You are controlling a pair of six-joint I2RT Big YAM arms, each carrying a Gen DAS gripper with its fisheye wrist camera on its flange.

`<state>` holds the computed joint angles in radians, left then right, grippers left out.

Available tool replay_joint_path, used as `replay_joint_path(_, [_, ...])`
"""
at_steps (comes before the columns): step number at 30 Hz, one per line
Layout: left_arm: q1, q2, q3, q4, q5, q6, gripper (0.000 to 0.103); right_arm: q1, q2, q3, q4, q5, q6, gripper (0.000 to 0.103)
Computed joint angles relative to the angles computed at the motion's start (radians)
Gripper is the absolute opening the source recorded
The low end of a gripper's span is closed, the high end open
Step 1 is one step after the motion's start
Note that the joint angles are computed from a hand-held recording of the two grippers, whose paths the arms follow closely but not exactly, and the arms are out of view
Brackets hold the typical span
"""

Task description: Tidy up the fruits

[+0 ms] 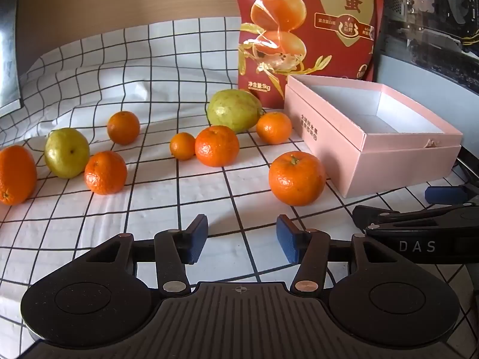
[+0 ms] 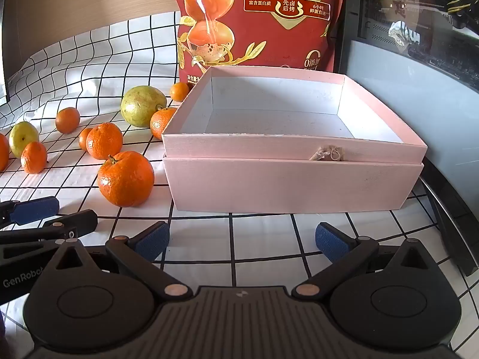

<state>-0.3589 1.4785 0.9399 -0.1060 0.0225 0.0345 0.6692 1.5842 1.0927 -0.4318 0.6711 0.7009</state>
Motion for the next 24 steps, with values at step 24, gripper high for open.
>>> replay_joint_path(24, [0.0, 0.0, 0.0, 0.0, 0.0, 0.001, 0.058, 0.003, -0.004, -0.005, 0.006, -0.006, -0.006, 0.103])
